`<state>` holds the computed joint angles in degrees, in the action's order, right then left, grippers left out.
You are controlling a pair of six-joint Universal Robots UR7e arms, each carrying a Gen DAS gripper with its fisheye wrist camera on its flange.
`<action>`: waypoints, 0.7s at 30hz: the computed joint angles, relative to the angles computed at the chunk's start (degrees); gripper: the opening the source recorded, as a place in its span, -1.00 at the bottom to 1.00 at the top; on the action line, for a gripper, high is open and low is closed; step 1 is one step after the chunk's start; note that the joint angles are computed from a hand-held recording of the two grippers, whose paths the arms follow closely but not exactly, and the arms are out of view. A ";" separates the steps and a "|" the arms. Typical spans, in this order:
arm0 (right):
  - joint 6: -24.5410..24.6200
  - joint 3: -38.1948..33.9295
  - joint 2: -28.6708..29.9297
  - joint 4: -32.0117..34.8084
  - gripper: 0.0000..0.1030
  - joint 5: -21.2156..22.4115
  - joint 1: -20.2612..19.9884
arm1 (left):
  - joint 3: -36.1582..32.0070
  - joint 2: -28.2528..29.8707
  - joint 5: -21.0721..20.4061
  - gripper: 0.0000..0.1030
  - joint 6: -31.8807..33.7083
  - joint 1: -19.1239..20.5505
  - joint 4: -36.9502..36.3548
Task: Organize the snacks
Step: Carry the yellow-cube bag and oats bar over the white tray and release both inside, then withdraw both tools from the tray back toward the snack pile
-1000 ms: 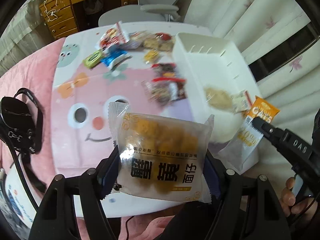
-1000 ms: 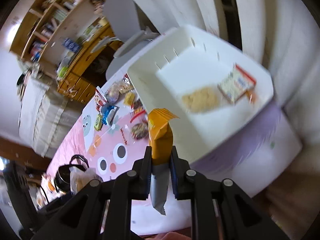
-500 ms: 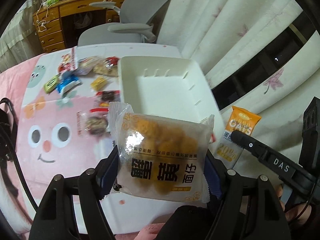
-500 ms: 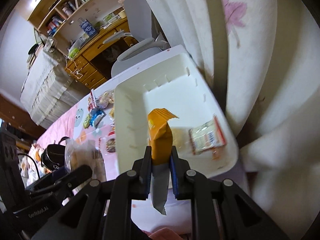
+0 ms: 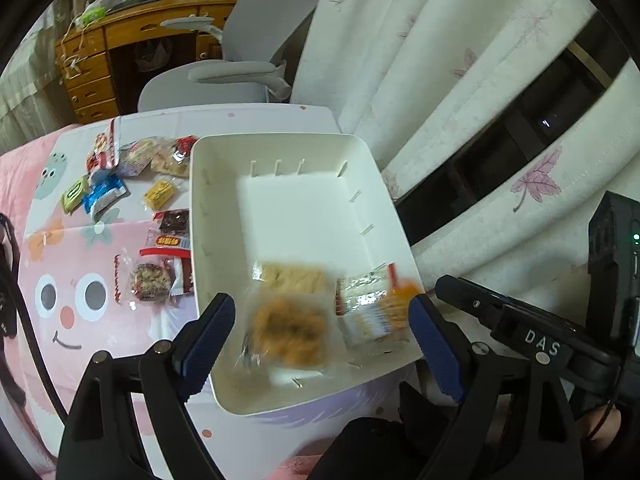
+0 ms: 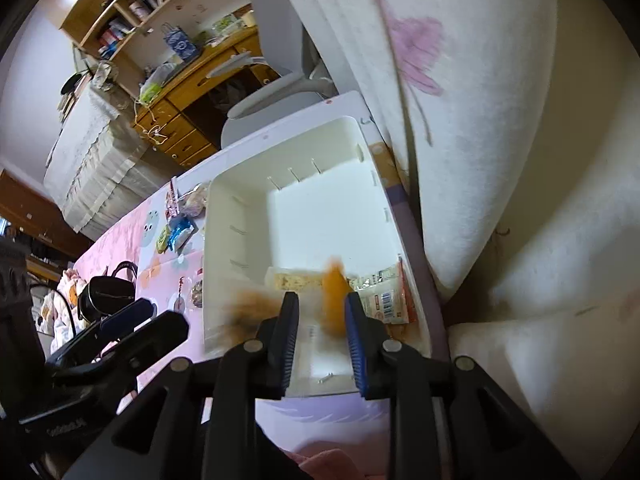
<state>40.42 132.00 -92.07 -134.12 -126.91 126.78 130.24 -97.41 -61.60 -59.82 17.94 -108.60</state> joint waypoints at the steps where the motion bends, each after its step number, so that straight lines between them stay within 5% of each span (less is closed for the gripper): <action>1: -0.04 0.17 -0.12 -0.19 -0.55 0.77 -0.71 | 0.08 -0.41 0.01 0.70 -0.57 0.12 0.44; 12: 0.20 0.25 3.56 -0.93 -0.21 7.97 -3.52 | 0.63 -10.99 0.67 0.70 -12.30 -0.30 15.39; 21: 4.98 -1.51 11.10 -2.62 0.09 7.81 0.03 | -1.14 -22.66 -1.82 0.70 -18.22 -2.71 34.50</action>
